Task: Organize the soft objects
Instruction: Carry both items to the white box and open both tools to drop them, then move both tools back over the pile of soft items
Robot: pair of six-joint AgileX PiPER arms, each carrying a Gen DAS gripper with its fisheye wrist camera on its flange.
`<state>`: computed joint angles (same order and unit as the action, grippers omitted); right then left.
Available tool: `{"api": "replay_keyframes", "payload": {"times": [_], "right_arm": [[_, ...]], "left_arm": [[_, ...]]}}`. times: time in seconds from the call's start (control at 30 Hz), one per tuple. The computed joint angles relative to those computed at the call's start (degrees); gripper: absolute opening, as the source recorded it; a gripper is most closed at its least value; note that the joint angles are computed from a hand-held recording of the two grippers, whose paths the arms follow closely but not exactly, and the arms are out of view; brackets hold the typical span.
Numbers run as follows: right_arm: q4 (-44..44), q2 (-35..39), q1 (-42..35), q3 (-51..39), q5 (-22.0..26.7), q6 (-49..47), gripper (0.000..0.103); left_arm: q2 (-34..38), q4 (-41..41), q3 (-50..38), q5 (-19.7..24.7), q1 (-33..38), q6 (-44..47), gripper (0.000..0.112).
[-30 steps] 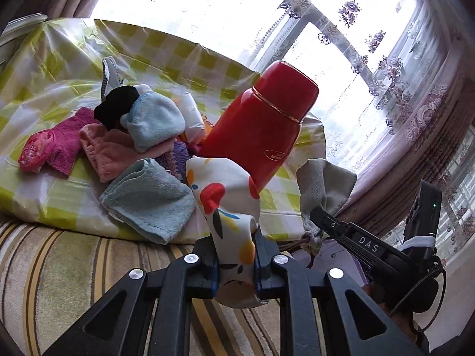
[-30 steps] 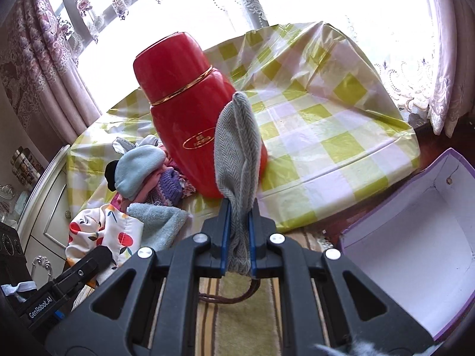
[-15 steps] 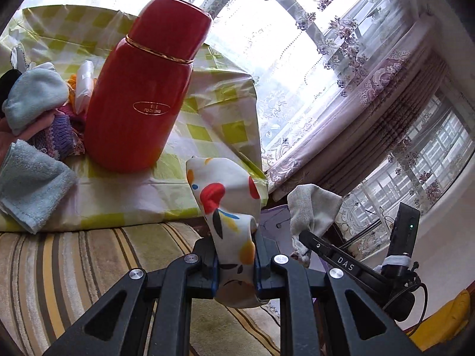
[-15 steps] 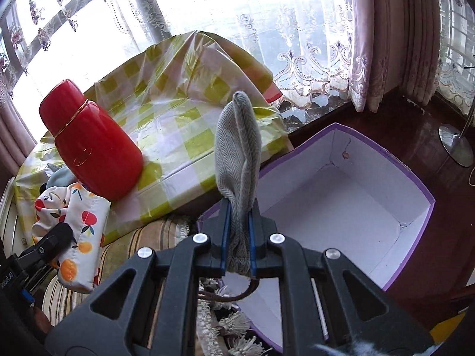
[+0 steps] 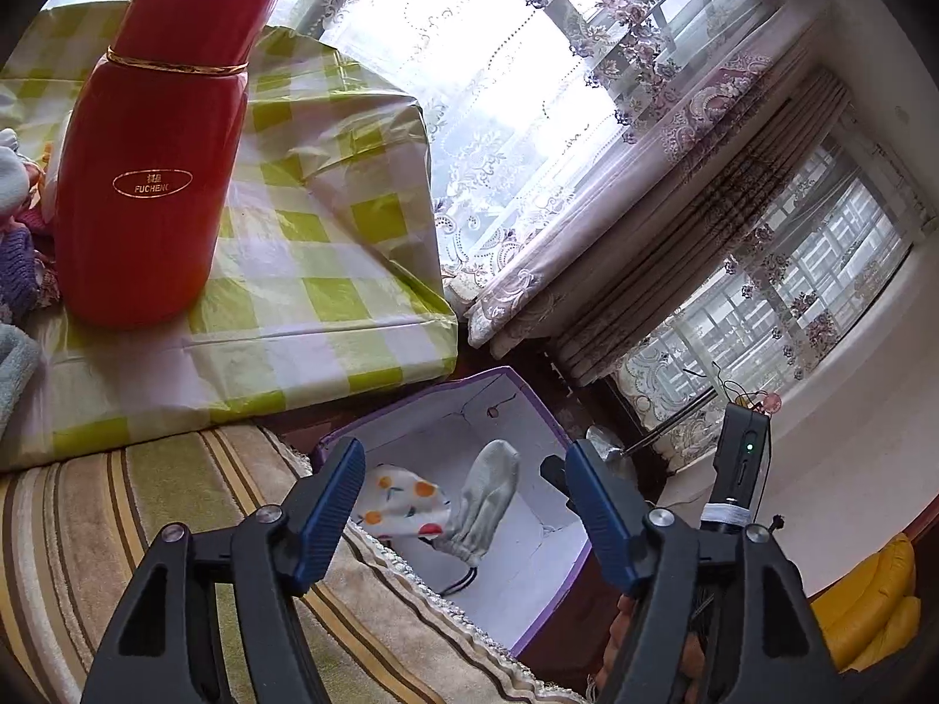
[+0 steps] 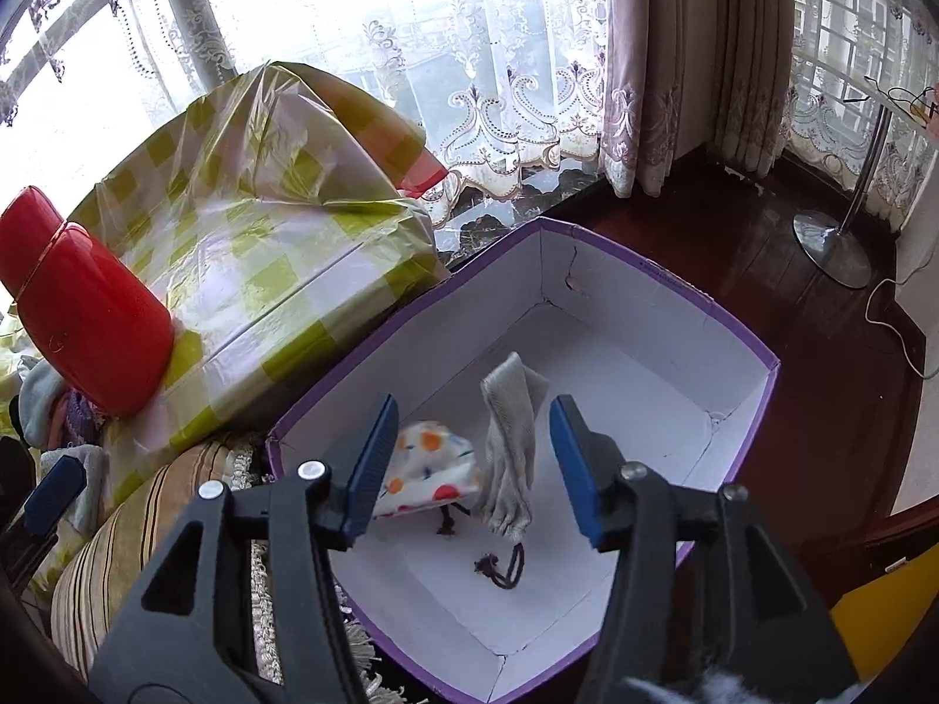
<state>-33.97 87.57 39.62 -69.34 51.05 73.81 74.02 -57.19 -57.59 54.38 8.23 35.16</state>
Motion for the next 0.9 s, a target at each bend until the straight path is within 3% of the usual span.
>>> {"api": "replay_keyframes", "payload": {"times": [0.23, 0.43, 0.6, 0.7, 0.9], "right_arm": [[-1.26, 1.18, 3.33, -2.68, 1.67, -2.64, 0.065], [-4.46, 2.72, 7.11, -6.0, 2.57, -4.27, 0.075], [-7.34, 6.17, 10.96, -11.67, 6.42, -7.69, 0.082], [-6.99, 8.76, 12.72, -15.39, 7.32, -12.42, 0.085], [-4.13, 12.4, 15.1, -20.16, 6.8, -20.24, 0.085]], "left_arm": [[-3.03, 6.37, 1.3, -2.77, 2.1, -2.63, 0.072], [-6.63, 13.86, 2.58, -5.57, 3.49, -4.3, 0.072], [-10.26, 27.34, 4.23, -12.19, 2.25, -13.87, 0.072], [-10.4, 26.02, 4.47, -10.62, 6.71, -9.61, 0.073], [-10.75, 34.33, 3.77, -10.78, 11.34, -12.78, 0.073]]}}
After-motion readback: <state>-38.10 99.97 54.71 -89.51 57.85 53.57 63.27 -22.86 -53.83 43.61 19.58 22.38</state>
